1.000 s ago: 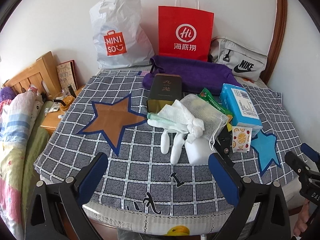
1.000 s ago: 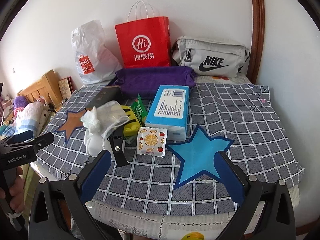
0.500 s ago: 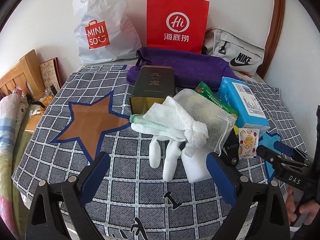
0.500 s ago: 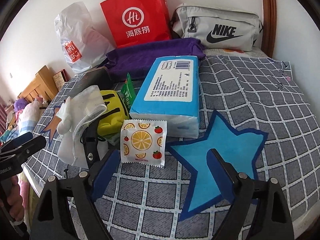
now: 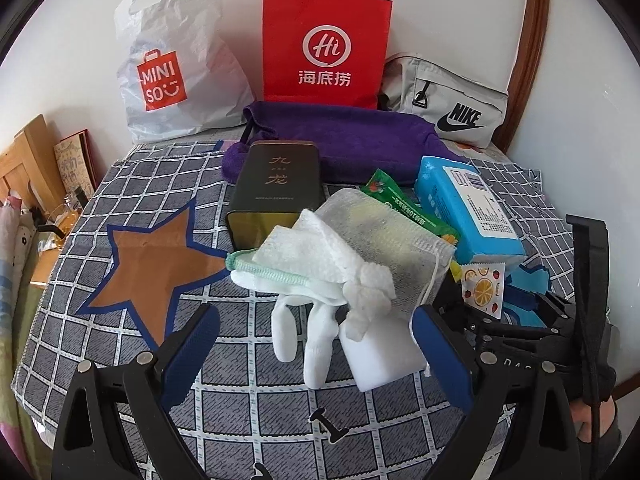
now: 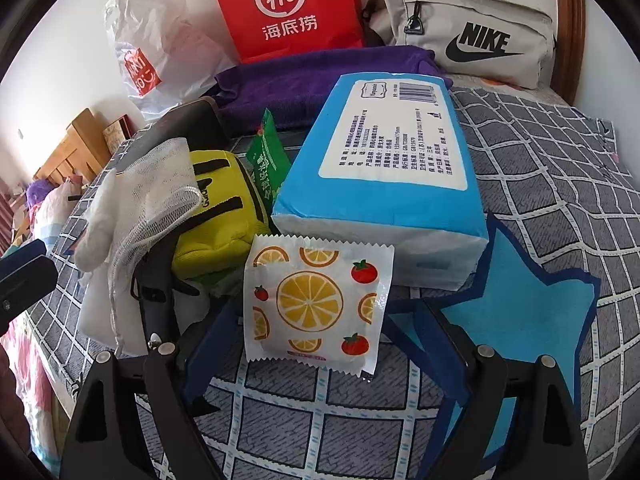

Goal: Organize soft objects
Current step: 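Grasp the white cloth with the left tool while the right tool grasps the orange-print sachet, then carry the white cloth and sachet in both tools over the purple towel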

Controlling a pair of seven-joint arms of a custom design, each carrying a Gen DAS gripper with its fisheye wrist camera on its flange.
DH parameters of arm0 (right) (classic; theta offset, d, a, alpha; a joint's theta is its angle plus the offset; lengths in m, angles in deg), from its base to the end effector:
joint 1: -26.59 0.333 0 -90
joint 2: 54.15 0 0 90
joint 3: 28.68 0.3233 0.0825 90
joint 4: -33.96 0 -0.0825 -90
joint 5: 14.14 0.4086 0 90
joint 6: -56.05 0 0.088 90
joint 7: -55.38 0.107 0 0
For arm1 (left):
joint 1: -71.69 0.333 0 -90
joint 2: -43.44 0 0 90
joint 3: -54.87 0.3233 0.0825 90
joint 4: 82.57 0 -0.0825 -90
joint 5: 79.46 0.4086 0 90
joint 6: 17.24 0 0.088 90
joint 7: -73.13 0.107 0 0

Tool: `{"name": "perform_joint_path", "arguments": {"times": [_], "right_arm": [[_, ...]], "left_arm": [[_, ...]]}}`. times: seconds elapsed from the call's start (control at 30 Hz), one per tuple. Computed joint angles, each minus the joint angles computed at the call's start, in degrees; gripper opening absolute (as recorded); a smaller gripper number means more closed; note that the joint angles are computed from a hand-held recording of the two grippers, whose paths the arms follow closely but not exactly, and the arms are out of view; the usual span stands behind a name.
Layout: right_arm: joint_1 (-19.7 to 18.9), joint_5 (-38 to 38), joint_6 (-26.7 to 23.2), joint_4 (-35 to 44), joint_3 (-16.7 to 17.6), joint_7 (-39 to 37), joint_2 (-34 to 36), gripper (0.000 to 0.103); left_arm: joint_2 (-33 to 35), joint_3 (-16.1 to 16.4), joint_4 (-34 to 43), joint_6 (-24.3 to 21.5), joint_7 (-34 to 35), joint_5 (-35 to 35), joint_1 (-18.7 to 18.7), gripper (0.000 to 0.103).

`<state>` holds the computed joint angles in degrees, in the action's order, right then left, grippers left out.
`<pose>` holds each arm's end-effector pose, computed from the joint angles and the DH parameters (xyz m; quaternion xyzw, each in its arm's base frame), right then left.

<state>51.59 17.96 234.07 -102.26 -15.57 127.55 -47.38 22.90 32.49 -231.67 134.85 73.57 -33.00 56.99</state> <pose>0.4647 0.3068 0.3233 -0.7968 0.5213 -0.0783 0.2955 0.3523 -0.2884 0.3903 -0.7407 0.5767 -0.2413 0.2462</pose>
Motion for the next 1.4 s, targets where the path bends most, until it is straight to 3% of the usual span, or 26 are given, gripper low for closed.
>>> {"name": "perform_joint_path", "arguments": {"times": [0.1, 0.23, 0.4, 0.5, 0.6, 1.03, 1.27, 1.4], "right_arm": [[-0.2, 0.1, 2.0, -0.5, 0.0, -0.6, 0.3, 0.067], [-4.1, 8.2, 1.0, -0.7, 3.8, -8.3, -0.8, 0.057], [-2.2, 11.3, -0.5, -2.2, 1.3, -11.2, -3.2, 0.055], [-0.9, 12.6, -0.6, -3.1, 0.0, -12.0, -4.4, 0.055], [0.1, 13.6, -0.7, -3.8, -1.1, -12.5, -5.4, 0.055], [2.6, 10.9, -2.7, -6.8, -4.7, -9.7, -10.9, 0.055], [1.9, 4.2, -3.2, -6.7, -5.7, -4.4, -13.7, 0.055], [1.3, 1.0, -3.8, -5.0, -6.2, -2.1, -13.7, 0.055]], "left_arm": [[1.7, -0.3, 1.2, 1.5, -0.9, 2.2, 1.0, 0.097], [4.1, -0.3, 2.6, 3.2, -3.1, 5.8, 1.8, 0.08], [6.6, 1.5, 3.0, 6.3, -3.7, 6.5, 1.5, 0.057], [6.6, 1.9, 2.5, 7.1, -4.1, 6.5, 1.5, 0.036], [5.4, 2.1, 1.4, 8.8, -4.5, 6.8, 1.8, 0.024], [-3.8, 1.5, -2.3, 3.4, 0.1, -1.3, 1.5, 0.024], [-7.1, 2.1, -3.1, -0.1, 3.3, -6.2, 2.1, 0.024], [-7.9, 2.8, -3.0, 0.3, 5.0, -7.8, 2.9, 0.024]]}}
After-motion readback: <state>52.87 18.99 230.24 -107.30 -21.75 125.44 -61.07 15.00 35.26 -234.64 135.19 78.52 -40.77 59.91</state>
